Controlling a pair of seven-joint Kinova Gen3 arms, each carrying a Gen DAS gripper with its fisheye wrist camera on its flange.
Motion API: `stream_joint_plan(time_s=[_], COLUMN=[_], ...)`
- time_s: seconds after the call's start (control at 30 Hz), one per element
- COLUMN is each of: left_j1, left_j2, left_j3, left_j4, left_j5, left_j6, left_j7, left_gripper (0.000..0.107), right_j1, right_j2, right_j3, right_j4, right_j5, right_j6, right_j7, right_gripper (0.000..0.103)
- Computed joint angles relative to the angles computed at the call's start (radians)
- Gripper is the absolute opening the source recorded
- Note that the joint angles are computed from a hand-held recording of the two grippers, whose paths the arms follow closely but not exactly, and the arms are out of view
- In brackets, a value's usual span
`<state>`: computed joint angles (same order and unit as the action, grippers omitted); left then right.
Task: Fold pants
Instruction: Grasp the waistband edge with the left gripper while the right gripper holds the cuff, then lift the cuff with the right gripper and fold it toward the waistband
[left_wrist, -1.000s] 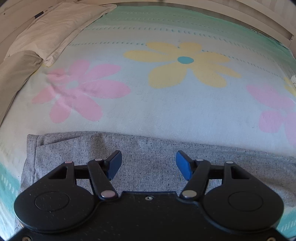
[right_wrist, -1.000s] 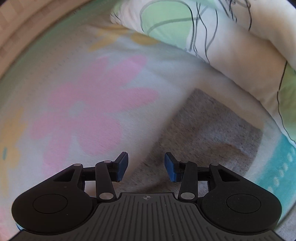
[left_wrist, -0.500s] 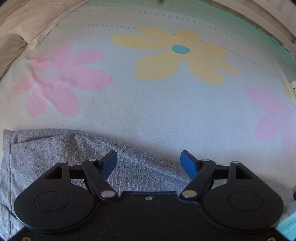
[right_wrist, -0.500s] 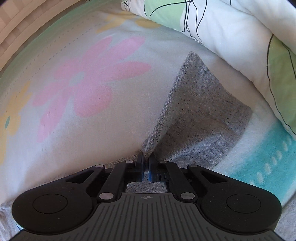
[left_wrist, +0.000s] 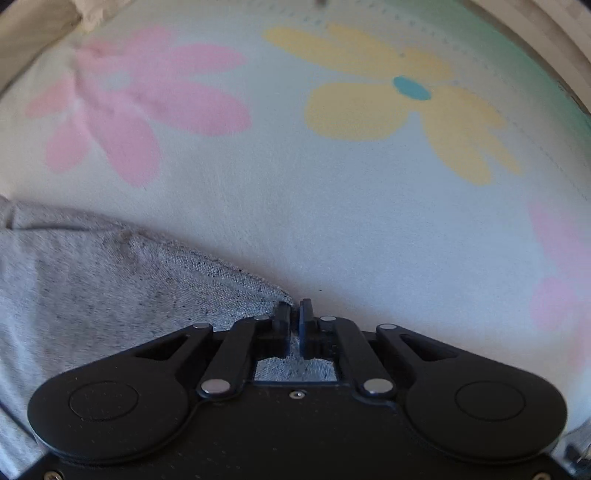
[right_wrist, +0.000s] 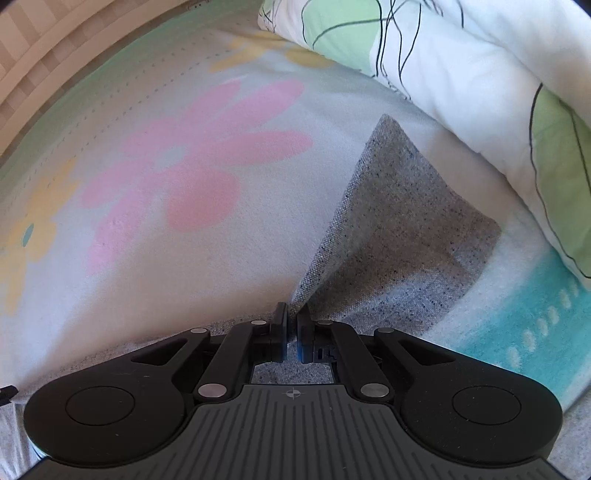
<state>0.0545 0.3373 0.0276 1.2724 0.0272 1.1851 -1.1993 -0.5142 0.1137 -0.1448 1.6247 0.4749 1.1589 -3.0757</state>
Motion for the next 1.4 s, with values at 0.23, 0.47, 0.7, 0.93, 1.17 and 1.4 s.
stream_joint_plan(time_s=[0.23, 0.47, 0.7, 0.93, 1.17, 1.4], left_j1=[0.076, 0.078, 0.038, 0.003, -0.009, -0.002], left_j2=[-0.216, -0.451, -0.664, -0.761, -0.828, -0.791], left_j3=[0.015, 0.061, 0.076, 0.085, 0.102, 0.139], left_j4=[0.113, 0.242, 0.44, 0.571, 0.667, 0.726], left_j5=[-0.144, -0.186, -0.15, -0.114, -0.087, -0.104], left_j6=[-0.017, -0.022, -0.05, -0.04, -0.028, -0.034], left_j7=[-0.012, -0.028, -0.108, -0.138, -0.157, -0.174], left_gripper=[0.005, 0.005, 0.005, 0.005, 0.005, 0.005], right_j1=[-0.074, -0.111, -0.167, -0.191, -0.232, -0.207], right_j2=[-0.095, -0.229, -0.266, -0.257, -0.235, -0.269], right_j3=[-0.073, -0.23, -0.361, -0.394, -0.36, -0.318], right_j4=[-0.017, 0.035, 0.091, 0.112, 0.137, 0.172], right_j5=[0.079, 0.102, 0.051, -0.013, -0.081, -0.161], right_j6=[0.135, 0.269, 0.371, 0.398, 0.406, 0.353], right_j7=[-0.067, -0.225, -0.38, -0.429, -0.394, -0.34], right_gripper=[0.004, 0.004, 0.004, 0.004, 0.004, 0.006])
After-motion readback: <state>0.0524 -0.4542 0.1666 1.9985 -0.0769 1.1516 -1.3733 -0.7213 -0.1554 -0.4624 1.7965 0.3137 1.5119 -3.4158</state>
